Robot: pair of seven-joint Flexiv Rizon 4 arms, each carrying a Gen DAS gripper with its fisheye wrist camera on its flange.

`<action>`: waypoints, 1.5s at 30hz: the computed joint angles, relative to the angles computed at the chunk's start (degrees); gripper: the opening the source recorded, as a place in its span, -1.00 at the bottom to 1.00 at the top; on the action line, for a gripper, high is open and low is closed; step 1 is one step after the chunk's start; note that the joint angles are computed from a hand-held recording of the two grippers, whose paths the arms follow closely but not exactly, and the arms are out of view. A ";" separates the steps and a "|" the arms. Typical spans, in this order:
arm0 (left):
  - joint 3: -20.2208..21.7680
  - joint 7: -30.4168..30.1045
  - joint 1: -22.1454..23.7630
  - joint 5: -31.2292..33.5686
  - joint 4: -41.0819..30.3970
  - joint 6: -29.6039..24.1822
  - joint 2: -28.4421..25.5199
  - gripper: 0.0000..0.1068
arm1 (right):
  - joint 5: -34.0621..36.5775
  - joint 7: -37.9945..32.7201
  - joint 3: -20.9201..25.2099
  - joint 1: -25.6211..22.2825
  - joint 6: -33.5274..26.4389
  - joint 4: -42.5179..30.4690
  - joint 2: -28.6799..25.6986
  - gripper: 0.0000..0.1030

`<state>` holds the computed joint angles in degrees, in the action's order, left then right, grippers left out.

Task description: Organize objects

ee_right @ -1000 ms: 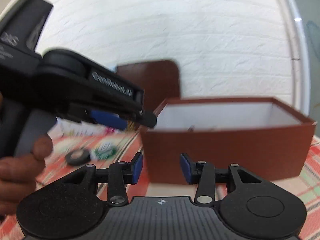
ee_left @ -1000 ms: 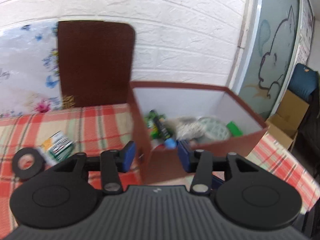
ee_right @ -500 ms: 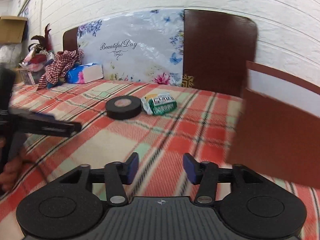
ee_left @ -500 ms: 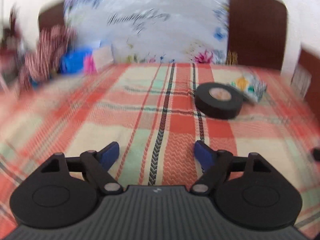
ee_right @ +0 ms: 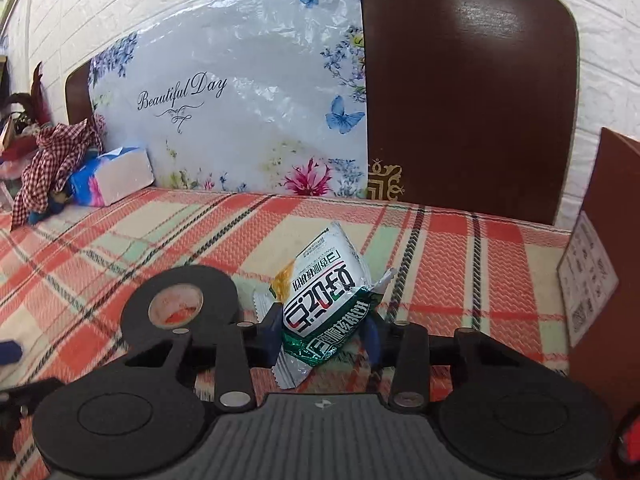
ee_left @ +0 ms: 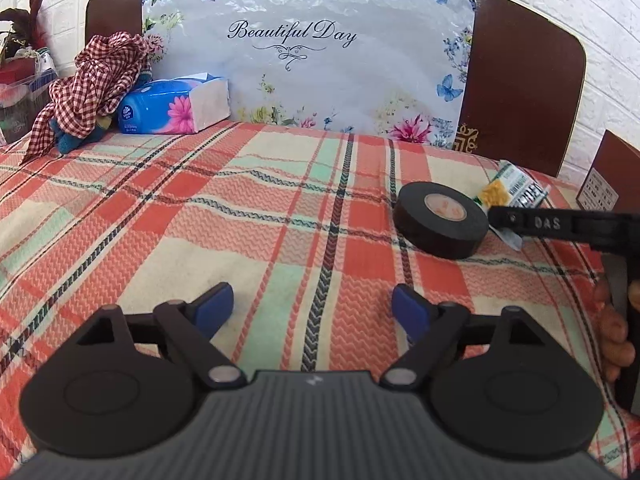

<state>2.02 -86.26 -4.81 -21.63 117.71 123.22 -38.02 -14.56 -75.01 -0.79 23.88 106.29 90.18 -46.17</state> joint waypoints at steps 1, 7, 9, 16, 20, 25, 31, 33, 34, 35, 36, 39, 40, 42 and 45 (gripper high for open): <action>0.07 0.06 -0.10 -0.06 -0.07 -0.04 -0.02 0.63 | 0.65 0.00 -0.76 0.54 0.39 1.37 0.80 -0.22; 1.35 1.51 -1.60 -1.59 -0.66 -0.90 -0.16 0.64 | 1.05 -1.73 1.41 -1.70 3.10 10.72 5.87 -0.22; 2.60 2.96 -3.31 -3.42 -0.98 -1.35 -0.31 0.64 | 1.82 -2.29 1.65 -1.91 4.45 14.35 7.78 -0.22; 5.19 7.63 -7.71 -9.54 -1.40 -1.61 -0.84 0.66 | 3.89 -2.47 4.29 -5.09 7.93 25.72 14.29 -0.22; 5.05 9.22 -8.33 -11.51 -1.33 -1.31 -0.93 0.66 | 7.72 -3.75 2.34 -2.69 9.68 30.71 17.36 -0.22; 5.09 11.06 -9.16 -13.69 -1.52 -1.17 -1.15 0.67 | 11.91 -4.87 1.18 -0.90 11.16 33.02 18.67 -0.19; 5.17 12.67 -10.04 -16.22 -1.67 -1.13 -1.31 0.72 | 20.62 -7.14 -3.94 5.50 12.61 33.05 18.77 0.44; 5.15 13.09 -10.24 -16.83 -1.65 -1.04 -1.32 0.72 | 22.31 -6.69 -3.34 5.00 13.84 32.88 18.48 0.49; 5.18 13.32 -10.41 -17.23 -1.66 -1.00 -1.35 0.72 | 22.94 -6.36 -2.98 4.58 14.39 32.80 18.34 0.50; 5.16 13.53 -10.50 -17.54 -1.69 -0.99 -1.36 0.73 | 23.57 -6.11 -2.75 4.39 14.83 32.75 18.26 0.51; 5.12 13.73 -10.56 -17.78 -1.70 -0.96 -1.37 0.73 | 23.52 -5.76 -2.07 3.63 15.36 32.72 18.12 0.53; 4.90 14.12 -10.55 -18.26 -1.72 -0.85 -1.38 0.74 | 23.13 -5.53 -0.99 2.49 16.17 32.62 17.80 0.55; 4.83 14.19 -10.51 -18.38 -1.71 -0.82 -1.37 0.75 | 23.07 -5.62 -0.96 2.47 16.05 32.56 17.78 0.55; 4.58 14.12 -10.25 -18.44 -1.60 -0.80 -1.28 0.76 | 22.96 -5.65 -0.80 2.33 15.90 32.53 17.81 0.56; 4.10 13.74 -9.64 -17.90 -1.35 -0.68 -1.09 0.77 | 22.41 -5.05 -0.23 1.52 15.48 32.37 17.75 0.56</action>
